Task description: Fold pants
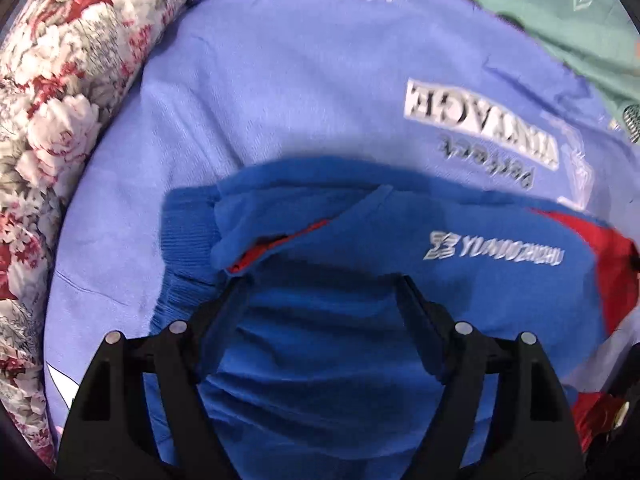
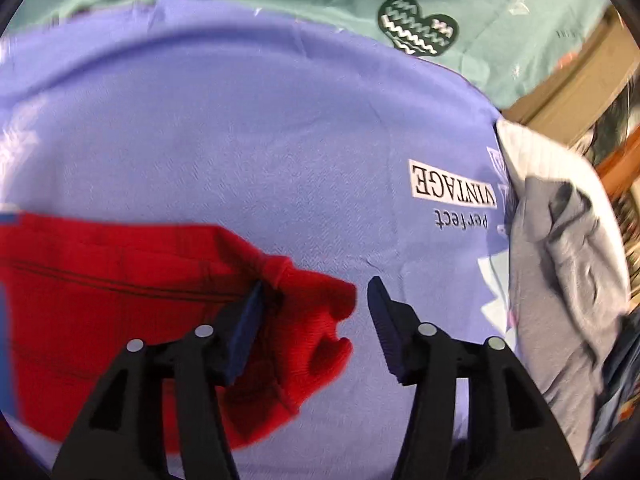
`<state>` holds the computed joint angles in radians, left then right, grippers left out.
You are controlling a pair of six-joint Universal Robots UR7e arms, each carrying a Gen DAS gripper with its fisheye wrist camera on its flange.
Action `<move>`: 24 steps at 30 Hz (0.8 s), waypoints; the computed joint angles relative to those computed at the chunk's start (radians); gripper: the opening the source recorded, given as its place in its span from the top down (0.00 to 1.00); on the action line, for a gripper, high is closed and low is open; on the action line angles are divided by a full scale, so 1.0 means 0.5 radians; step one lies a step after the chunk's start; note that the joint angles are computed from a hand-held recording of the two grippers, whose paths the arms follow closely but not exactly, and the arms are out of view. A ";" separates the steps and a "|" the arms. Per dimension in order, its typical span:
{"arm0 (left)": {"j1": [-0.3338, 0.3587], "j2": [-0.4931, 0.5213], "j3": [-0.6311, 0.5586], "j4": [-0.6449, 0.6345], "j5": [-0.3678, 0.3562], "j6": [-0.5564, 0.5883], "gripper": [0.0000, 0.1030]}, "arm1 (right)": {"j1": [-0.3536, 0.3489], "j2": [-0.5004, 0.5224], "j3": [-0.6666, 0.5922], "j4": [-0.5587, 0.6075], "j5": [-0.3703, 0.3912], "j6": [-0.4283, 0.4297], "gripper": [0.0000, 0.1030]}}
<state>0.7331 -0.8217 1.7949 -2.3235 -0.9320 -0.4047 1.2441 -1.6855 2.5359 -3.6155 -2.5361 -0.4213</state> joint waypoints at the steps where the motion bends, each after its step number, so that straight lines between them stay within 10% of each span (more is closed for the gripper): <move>1: -0.003 -0.026 0.015 -0.039 -0.016 0.011 0.24 | 0.032 -0.068 0.045 0.006 0.025 0.046 0.43; 6: 0.003 -0.067 0.012 -0.076 -0.114 0.038 0.24 | -0.012 -0.558 0.193 0.596 0.678 0.425 0.45; 10: 0.000 -0.008 -0.020 -0.091 -0.183 0.131 0.24 | 0.023 -0.389 0.147 0.701 0.721 0.548 0.71; 14: -0.001 0.072 -0.062 -0.019 -0.155 0.104 0.24 | 0.033 -0.263 0.091 0.736 0.992 0.560 0.71; 24: 0.031 0.272 -0.284 0.152 0.080 -0.031 0.22 | 0.046 0.150 -0.222 0.547 0.745 0.601 0.68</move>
